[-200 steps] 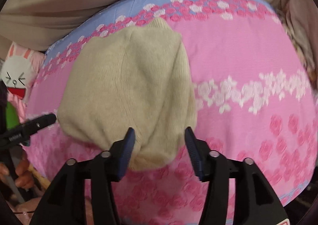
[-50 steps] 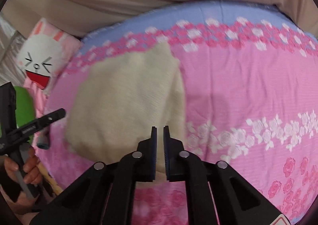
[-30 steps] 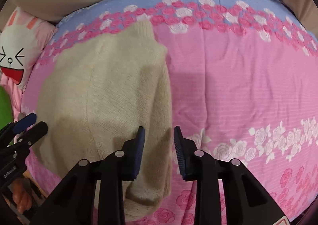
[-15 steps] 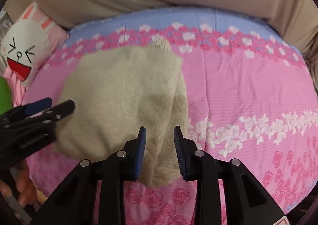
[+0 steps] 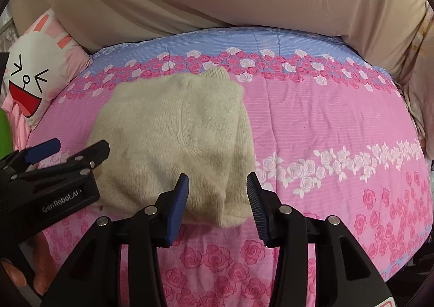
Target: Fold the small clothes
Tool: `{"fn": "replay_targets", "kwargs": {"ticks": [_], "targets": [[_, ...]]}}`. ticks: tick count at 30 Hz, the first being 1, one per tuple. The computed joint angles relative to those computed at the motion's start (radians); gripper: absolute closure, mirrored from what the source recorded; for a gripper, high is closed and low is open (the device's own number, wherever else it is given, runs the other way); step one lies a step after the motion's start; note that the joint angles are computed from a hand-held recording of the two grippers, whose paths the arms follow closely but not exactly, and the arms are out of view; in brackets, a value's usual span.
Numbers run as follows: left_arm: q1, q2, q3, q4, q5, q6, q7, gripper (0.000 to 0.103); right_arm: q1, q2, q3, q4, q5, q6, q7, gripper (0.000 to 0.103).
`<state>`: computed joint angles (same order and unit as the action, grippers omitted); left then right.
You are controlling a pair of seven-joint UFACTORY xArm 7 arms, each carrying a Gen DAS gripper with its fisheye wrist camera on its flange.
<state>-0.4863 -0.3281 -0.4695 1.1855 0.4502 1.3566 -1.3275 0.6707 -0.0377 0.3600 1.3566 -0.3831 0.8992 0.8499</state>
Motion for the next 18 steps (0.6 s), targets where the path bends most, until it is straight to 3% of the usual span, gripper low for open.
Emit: {"fn": "replay_targets", "kwargs": {"ticks": [18], "targets": [[-0.016,-0.054,-0.048,-0.063,-0.007,0.005,-0.028,0.014,0.010,-0.065,0.051,-0.075,-0.074,0.020,0.149,0.055]]}}
